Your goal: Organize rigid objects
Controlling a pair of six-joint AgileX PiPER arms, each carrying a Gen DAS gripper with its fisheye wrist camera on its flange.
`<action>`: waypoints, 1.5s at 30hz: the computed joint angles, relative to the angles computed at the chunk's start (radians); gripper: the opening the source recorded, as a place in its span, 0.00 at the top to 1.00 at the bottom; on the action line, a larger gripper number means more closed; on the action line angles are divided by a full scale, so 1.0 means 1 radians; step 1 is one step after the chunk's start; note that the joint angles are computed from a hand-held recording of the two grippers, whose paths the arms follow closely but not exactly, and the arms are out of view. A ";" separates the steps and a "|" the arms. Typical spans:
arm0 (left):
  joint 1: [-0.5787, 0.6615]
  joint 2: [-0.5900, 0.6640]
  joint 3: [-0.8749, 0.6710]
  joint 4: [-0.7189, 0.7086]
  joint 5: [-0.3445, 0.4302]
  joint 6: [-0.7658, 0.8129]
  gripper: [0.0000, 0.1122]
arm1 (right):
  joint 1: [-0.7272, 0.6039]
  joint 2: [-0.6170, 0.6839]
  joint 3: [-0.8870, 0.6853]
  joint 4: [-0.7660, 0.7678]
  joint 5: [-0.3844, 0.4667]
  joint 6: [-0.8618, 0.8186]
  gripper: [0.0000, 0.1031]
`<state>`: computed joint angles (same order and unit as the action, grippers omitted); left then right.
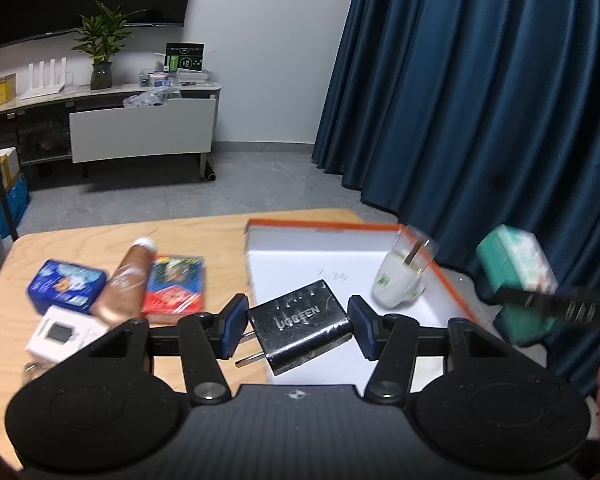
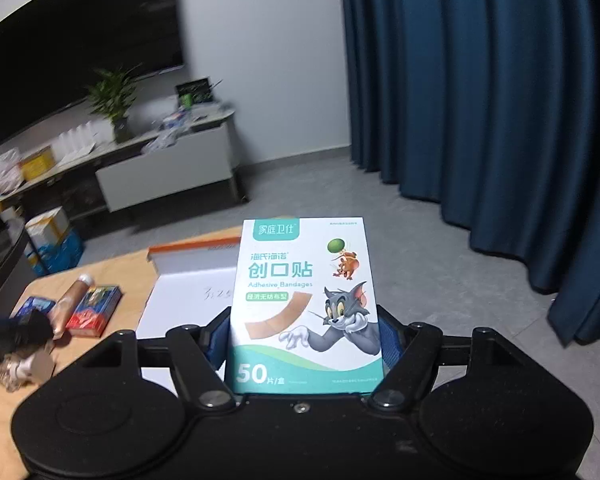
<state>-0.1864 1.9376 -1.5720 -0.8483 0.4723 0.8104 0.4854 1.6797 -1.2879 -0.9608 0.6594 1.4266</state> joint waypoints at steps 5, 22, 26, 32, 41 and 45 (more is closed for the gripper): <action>-0.025 0.053 -0.083 -0.013 0.035 -0.004 0.51 | 0.030 -0.004 0.014 0.006 -0.012 0.012 0.19; -0.048 0.040 -0.125 0.263 0.056 -0.239 0.51 | 0.073 0.025 -0.109 0.100 0.071 -0.046 0.19; -0.070 0.021 -0.124 0.391 0.036 -0.384 0.51 | 0.062 0.015 -0.118 0.110 0.058 -0.103 0.19; -0.099 0.016 -0.160 0.511 0.049 -0.525 0.51 | 0.031 -0.017 -0.090 0.111 0.023 -0.124 0.19; -0.148 0.023 -0.213 0.606 0.067 -0.593 0.51 | 0.012 -0.040 -0.044 0.085 -0.019 -0.085 0.19; -0.158 0.018 -0.197 0.624 0.053 -0.610 0.51 | 0.006 -0.043 -0.037 0.082 -0.029 -0.080 0.19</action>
<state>-0.3448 1.9555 -1.7694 -0.2241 0.5248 0.2004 0.4917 1.6365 -1.3244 -0.8793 0.6301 1.3468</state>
